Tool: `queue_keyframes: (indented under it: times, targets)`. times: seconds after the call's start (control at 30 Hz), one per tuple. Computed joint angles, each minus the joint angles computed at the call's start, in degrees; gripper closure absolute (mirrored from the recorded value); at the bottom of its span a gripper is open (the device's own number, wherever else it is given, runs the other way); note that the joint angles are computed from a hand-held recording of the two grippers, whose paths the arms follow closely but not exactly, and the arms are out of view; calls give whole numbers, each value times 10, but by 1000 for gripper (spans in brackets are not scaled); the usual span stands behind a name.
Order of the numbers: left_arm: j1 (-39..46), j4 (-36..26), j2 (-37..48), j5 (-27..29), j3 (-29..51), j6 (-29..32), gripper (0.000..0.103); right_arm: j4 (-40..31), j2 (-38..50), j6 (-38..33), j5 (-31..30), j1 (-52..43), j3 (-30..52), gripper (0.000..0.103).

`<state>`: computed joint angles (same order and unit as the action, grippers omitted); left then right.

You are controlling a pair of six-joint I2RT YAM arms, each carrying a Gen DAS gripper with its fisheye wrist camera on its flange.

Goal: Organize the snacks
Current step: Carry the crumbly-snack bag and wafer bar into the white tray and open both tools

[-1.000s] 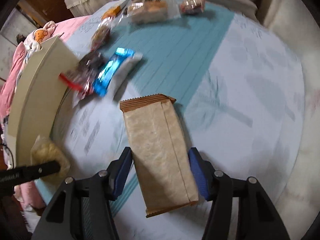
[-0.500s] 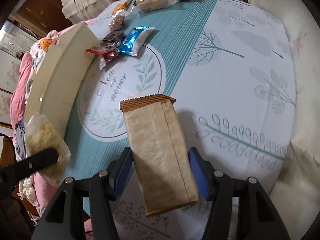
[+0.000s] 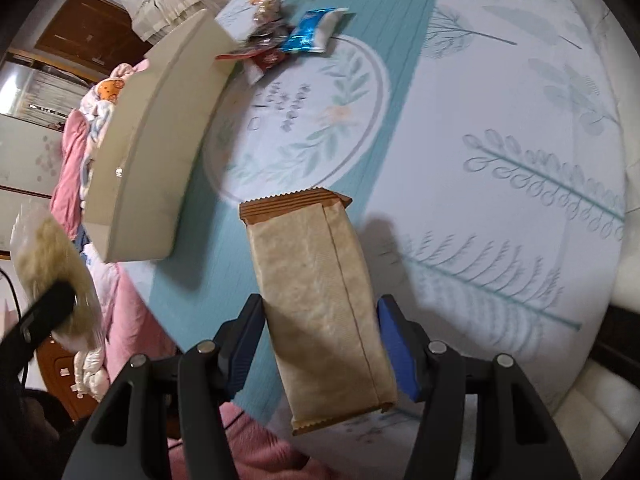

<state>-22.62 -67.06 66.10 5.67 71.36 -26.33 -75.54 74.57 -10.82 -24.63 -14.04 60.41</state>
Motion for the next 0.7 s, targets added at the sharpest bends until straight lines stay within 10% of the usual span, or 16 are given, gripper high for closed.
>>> queue_keyframes:
  times: [0.4,0.7]
  targets:
    - [285,-48,118,144,148,306,66,111,-43,266,-16,147,28,45]
    - [431,-103,268,227,315,487,66,262,3,489,88,313,77,45]
